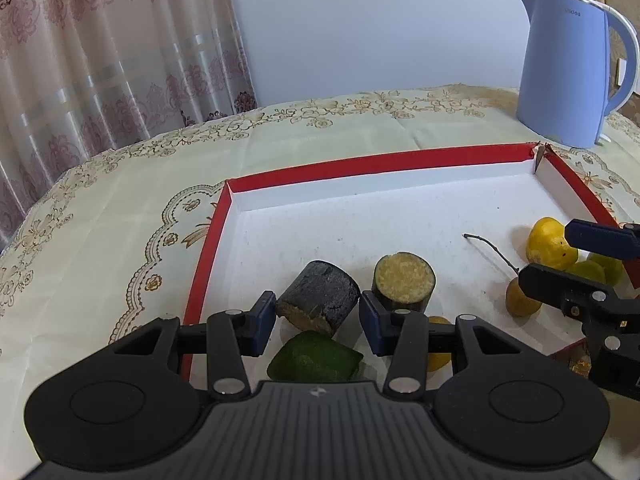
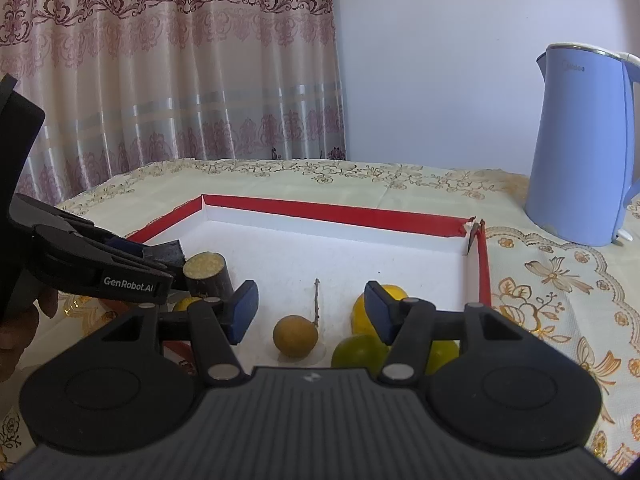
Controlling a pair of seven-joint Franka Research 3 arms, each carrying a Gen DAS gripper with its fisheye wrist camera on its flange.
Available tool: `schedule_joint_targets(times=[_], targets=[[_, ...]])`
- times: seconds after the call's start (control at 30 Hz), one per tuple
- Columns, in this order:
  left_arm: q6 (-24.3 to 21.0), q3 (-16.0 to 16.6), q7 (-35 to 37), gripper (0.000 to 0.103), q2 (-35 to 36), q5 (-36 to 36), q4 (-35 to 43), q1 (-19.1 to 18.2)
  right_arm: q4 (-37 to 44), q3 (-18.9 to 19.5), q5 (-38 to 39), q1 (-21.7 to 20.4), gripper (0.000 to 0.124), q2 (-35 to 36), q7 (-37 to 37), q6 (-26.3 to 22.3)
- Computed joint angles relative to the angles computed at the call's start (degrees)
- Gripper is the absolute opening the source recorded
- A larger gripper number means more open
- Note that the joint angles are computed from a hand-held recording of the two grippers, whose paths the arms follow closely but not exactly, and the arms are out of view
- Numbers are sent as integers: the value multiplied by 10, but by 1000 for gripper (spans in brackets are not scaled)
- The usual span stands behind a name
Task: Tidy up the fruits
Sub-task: 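Lower the eggplant chunk into the tray and open the left gripper, then move both tools back toward the yellow pepper and green fruit beside the tray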
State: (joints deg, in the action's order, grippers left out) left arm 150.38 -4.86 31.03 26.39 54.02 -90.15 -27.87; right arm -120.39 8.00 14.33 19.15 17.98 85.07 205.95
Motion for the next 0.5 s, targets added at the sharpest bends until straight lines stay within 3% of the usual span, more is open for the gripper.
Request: schedule_joint_targets(times=[0.13, 0.3, 0.5], targets=[[3, 1, -5, 48, -2, 4, -3, -1, 1, -1, 1, 1, 58, 1, 0, -2], [5, 4, -16, 62, -8, 15, -7, -3, 0, -2, 3, 2, 58, 1, -2, 2], [12, 11, -86, 62, -55, 69, -47, -5, -16, 13, -19, -23, 58, -1, 45, 53]])
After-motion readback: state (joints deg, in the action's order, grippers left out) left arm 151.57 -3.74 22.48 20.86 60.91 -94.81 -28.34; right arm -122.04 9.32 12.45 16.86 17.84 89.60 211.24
